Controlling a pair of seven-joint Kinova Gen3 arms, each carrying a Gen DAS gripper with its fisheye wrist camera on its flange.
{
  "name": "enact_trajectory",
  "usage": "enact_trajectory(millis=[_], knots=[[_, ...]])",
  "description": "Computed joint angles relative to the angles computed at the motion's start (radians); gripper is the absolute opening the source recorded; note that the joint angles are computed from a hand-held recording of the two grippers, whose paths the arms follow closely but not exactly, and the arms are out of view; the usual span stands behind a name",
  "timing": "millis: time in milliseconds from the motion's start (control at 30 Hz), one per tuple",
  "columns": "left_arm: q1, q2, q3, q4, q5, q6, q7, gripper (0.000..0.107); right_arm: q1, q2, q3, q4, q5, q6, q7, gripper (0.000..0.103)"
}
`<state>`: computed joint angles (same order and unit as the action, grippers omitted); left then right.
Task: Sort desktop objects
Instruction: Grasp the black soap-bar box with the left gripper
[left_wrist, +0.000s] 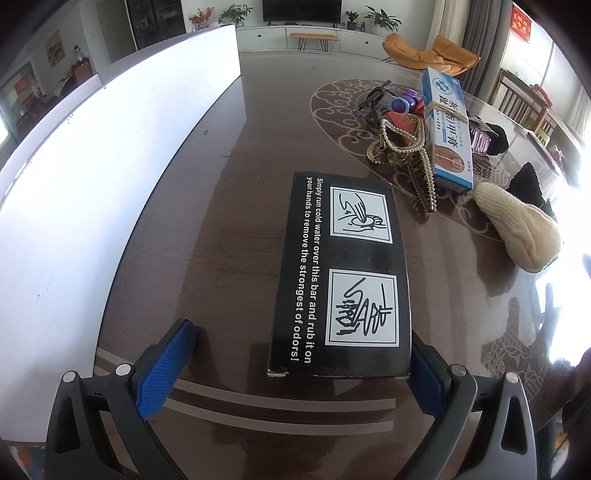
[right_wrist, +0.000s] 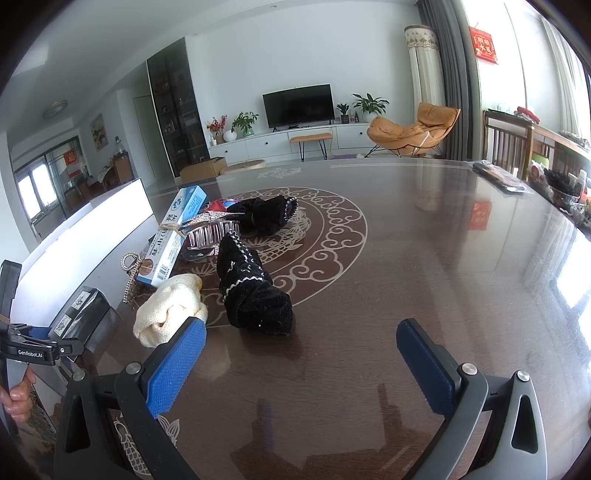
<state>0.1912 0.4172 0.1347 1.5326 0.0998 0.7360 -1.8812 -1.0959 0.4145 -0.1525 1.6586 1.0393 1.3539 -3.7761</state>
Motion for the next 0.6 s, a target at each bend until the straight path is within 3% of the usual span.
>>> enact_trajectory(millis=[267,600], knots=[[-0.001,0.005,0.001,-0.006,0.002,0.006,-0.006,0.103,0.000,0.000,0.000,0.002,0.000,0.000,-0.002,0.103],[-0.024,-0.018,0.018,0.061,0.037,-0.091,-0.048,0.103,0.001,-0.001,-0.001,0.002,-0.001,0.000,-0.001,0.103]])
